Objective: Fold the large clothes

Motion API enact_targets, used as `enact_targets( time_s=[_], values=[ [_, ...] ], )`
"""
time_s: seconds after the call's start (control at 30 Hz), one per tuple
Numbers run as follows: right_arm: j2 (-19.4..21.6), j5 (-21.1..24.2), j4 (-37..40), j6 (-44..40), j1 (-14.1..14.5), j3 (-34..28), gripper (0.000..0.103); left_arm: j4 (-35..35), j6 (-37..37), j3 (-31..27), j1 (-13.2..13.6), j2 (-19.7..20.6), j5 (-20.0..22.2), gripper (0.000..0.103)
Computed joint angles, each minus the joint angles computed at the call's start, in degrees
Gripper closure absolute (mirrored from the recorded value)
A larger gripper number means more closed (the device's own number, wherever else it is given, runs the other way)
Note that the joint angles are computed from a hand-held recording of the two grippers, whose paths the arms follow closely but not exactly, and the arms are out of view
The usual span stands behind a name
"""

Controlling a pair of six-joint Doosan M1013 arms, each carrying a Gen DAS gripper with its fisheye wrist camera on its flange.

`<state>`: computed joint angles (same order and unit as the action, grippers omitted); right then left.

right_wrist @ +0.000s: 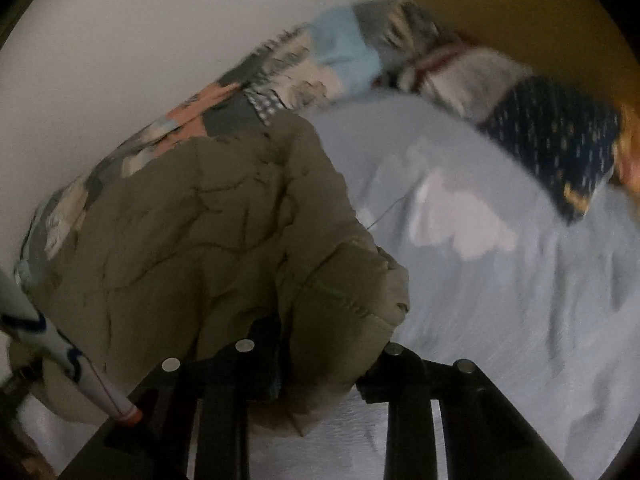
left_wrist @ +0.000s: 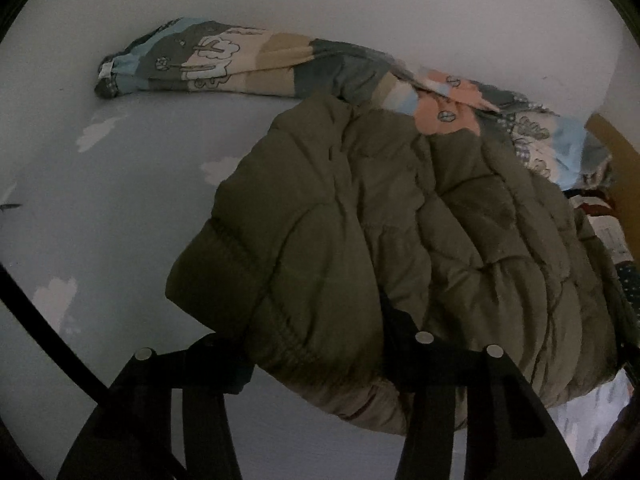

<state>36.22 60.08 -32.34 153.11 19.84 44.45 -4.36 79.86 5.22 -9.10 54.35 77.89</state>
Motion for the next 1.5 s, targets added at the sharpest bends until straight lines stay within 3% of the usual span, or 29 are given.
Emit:
enact_targets(
  time_s=[0.07,0.13,0.3,0.57,0.7,0.8,0.87,0.93,1.03,1.07,1.13,1.2,1.33,1.43,1.5],
  values=[
    [-0.7,-0.2,-1.2,-0.6,0.5,0.4,0.075,-0.9,0.7,6.5,0.3,-3.6,-3.3,0.054],
    [-1.4,-0.3,-2.3,-1.8,1.1,0.8,0.076,-1.0,1.3,8.1,0.3,-4.8,-4.8,0.055],
    [-4.8,-1.6,-5.5,-2.6,3.2,4.5,0.076,-3.0,3.5,23.6,1.0,-14.2,-13.2,0.055],
    [-12.0,-5.6,-5.5,3.2,5.7,13.8,0.076,-6.6,5.6,37.1,2.9,-22.7,-16.1,0.054],
    [-14.5,-5.9,-2.8,7.3,6.4,18.7,0.075,-8.7,2.9,38.9,4.0,-22.7,-9.5,0.049],
    [-15.8,-7.5,7.3,9.7,4.1,22.3,0.068,-14.8,-3.4,36.0,6.5,-20.0,-1.6,0.042],
    [-17.2,-11.6,17.8,11.7,1.5,25.9,0.059,-19.2,-6.6,37.0,8.2,-20.0,-1.3,0.039],
    [-19.9,-20.4,28.5,16.6,-1.1,32.2,0.045,-24.7,-9.6,38.4,10.0,-20.1,-1.8,0.038],
    [-23.3,-31.7,38.4,24.1,-3.0,40.6,0.042,-27.0,-12.3,40.1,11.1,-20.6,-3.4,0.038],
    [-23.7,-32.7,38.9,25.1,-3.1,41.5,0.041,-27.4,-13.0,40.6,11.2,-20.9,-4.0,0.038],
    [-24.2,-31.3,33.9,29.9,-2.7,41.5,0.042,-30.6,-16.3,42.9,12.2,-21.6,-6.2,0.038],
    [-25.3,-28.7,23.6,40.2,-2.0,41.8,0.04,-31.4,-19.7,44.1,12.8,-22.0,-7.8,0.038],
    [-27.3,-24.6,8.5,55.4,-1.0,43.2,0.038,-18.0,-26.8,44.7,11.9,-24.0,-12.5,0.038],
    [-26.4,-25.5,5.0,47.8,-0.7,40.6,0.038,-10.1,-27.7,44.9,10.6,-25.3,-17.5,0.038],
    [-24.9,-24.5,3.6,40.4,0.1,37.5,0.041,-7.4,-22.2,43.3,9.0,-25.1,-19.2,0.037]
  ],
)
